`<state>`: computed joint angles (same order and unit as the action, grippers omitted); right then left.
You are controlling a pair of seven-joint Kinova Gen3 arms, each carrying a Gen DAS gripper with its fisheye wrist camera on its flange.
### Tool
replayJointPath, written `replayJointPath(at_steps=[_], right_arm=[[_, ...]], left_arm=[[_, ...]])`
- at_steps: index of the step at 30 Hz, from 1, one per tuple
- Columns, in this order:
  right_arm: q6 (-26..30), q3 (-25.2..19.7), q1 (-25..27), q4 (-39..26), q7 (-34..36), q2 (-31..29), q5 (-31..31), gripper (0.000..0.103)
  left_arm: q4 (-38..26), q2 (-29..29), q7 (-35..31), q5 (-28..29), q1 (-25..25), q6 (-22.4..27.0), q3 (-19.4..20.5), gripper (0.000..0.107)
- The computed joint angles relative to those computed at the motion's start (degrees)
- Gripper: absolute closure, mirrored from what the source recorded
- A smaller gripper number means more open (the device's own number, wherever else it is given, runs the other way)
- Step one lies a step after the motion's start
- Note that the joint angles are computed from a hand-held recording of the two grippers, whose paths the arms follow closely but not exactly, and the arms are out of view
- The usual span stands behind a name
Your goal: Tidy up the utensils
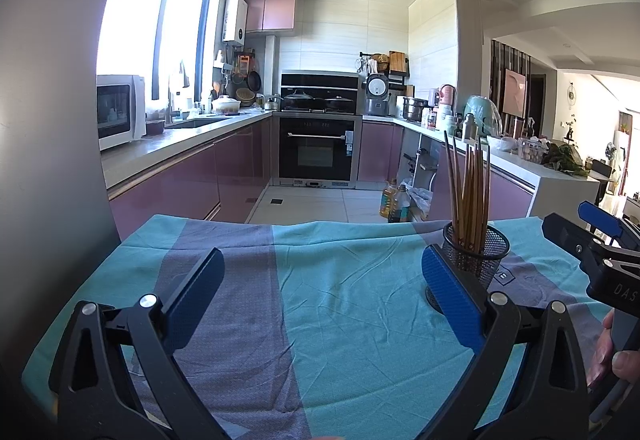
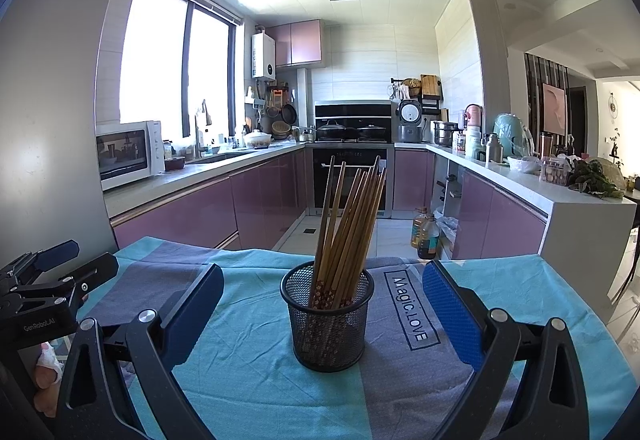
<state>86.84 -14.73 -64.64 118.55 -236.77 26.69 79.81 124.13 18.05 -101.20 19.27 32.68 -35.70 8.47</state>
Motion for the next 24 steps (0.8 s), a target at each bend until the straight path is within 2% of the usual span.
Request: replayJointPath(at_steps=[24], right_arm=[[-0.40, -0.13, 0.45, 0.33, -0.48, -0.39, 0.05, 0.007]], left_arm=[[0.17, -0.09, -0.26, 0.05, -0.01, 0.07, 0.03, 0.010]])
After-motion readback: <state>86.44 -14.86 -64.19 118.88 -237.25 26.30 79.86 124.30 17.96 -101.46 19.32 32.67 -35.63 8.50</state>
